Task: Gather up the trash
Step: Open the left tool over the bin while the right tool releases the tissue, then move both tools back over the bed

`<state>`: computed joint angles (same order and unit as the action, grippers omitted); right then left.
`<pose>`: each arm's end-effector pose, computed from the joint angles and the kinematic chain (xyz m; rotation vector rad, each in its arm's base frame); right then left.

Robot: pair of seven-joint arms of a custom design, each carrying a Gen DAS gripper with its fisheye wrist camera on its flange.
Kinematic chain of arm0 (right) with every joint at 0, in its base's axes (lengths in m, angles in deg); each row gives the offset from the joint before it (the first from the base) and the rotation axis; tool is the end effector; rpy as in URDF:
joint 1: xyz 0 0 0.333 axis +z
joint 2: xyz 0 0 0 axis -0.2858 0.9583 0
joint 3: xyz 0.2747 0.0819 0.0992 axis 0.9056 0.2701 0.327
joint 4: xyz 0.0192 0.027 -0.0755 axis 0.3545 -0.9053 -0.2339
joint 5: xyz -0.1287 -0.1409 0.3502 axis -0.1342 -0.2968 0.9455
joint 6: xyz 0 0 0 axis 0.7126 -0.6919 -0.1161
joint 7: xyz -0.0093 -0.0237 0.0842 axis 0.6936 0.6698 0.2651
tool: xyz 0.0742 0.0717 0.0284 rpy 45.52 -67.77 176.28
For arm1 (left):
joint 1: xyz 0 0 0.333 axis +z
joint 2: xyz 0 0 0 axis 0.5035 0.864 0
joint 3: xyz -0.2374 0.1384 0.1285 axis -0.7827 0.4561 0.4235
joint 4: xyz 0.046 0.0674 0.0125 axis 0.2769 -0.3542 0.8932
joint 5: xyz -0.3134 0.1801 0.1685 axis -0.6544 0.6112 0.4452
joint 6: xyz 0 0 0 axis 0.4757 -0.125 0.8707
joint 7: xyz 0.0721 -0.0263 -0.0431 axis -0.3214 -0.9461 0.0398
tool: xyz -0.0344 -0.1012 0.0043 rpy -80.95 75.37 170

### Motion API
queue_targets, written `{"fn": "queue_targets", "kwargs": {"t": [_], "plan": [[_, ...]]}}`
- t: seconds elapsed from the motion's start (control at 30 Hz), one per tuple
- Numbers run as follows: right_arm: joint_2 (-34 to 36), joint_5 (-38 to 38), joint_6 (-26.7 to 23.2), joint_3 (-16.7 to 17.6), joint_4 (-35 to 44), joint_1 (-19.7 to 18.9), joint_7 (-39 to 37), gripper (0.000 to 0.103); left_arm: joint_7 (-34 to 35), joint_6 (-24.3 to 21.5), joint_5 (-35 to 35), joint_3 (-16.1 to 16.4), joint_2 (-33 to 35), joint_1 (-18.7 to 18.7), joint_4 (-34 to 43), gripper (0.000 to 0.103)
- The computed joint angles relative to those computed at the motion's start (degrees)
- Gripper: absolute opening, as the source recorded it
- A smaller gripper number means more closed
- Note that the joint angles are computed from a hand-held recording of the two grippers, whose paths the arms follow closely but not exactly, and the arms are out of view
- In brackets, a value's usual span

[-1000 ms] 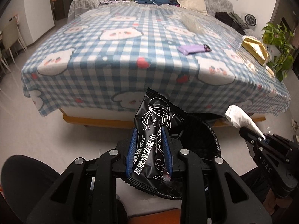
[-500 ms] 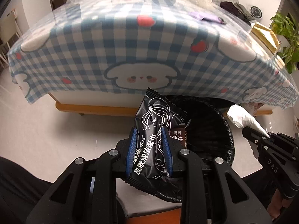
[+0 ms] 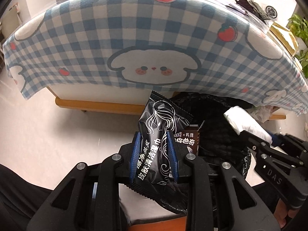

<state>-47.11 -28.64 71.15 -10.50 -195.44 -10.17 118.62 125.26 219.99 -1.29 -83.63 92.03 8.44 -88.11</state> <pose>0.6433 0.1165 0.2945 -2.1005 1.8493 -0.3613 0.6302 -0.2965 0.3350 -2.0631 1.9576 -0.5301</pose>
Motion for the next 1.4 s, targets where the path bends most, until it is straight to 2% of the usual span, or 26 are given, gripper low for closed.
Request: {"fn": "queue_targets", "kwargs": {"t": [0.03,0.1,0.17,0.23,0.43,0.67,0.9,1.07,1.2,1.33,1.4], "plan": [[-0.1,-0.3,0.8,-0.4,-0.1,0.2,0.7,0.050,0.0,-0.1,-0.1,0.0,0.1,0.1,0.1,0.028],[-0.3,0.0,1.8,-0.2,-0.3,-0.3,0.5,0.053,0.2,-0.4,-0.5,-0.2,0.4,0.2,0.5,0.028],[-0.9,-0.5,2.7,-0.8,-0.9,-0.1,1.3,0.067,0.3,-0.9,-0.3,-0.1,0.8,-0.2,1.3,0.028],[-1.4,-1.3,4.0,-1.4,-1.6,0.0,2.5,0.076,0.4,-1.4,-0.1,-0.2,1.5,-0.5,2.5,0.028],[-2.9,-2.8,6.5,-2.6,-3.6,-0.9,4.4,0.091,2.1,-3.5,-1.4,-1.2,3.9,-1.2,6.3,0.028],[-4.1,-6.2,7.3,-5.0,-5.0,-1.0,8.2,0.092,3.4,-4.9,-2.0,-1.5,7.0,-3.1,11.1,0.029],[-5.0,-7.2,7.7,-5.6,-6.0,-2.4,10.5,0.092,4.7,-5.9,-3.0,-1.6,9.5,-4.3,14.9,0.031],[-5.6,-8.4,8.0,-6.0,-6.6,-2.7,11.5,0.092,3.4,-6.3,-1.9,-0.3,10.2,-5.7,16.2,0.048],[-5.8,-8.3,8.2,-5.4,-6.8,-3.3,11.0,0.092,2.4,-6.6,-1.0,0.1,10.1,-6.0,16.3,0.054],[-6.1,-7.8,8.2,-4.9,-6.9,-3.6,10.4,0.092,2.0,-6.3,-0.1,0.2,8.9,-5.8,15.1,0.068],[-6.3,-7.7,8.2,-4.8,-7.1,-3.6,10.2,0.092,2.2,-6.2,0.2,0.1,8.2,-5.6,14.3,0.072]]}}
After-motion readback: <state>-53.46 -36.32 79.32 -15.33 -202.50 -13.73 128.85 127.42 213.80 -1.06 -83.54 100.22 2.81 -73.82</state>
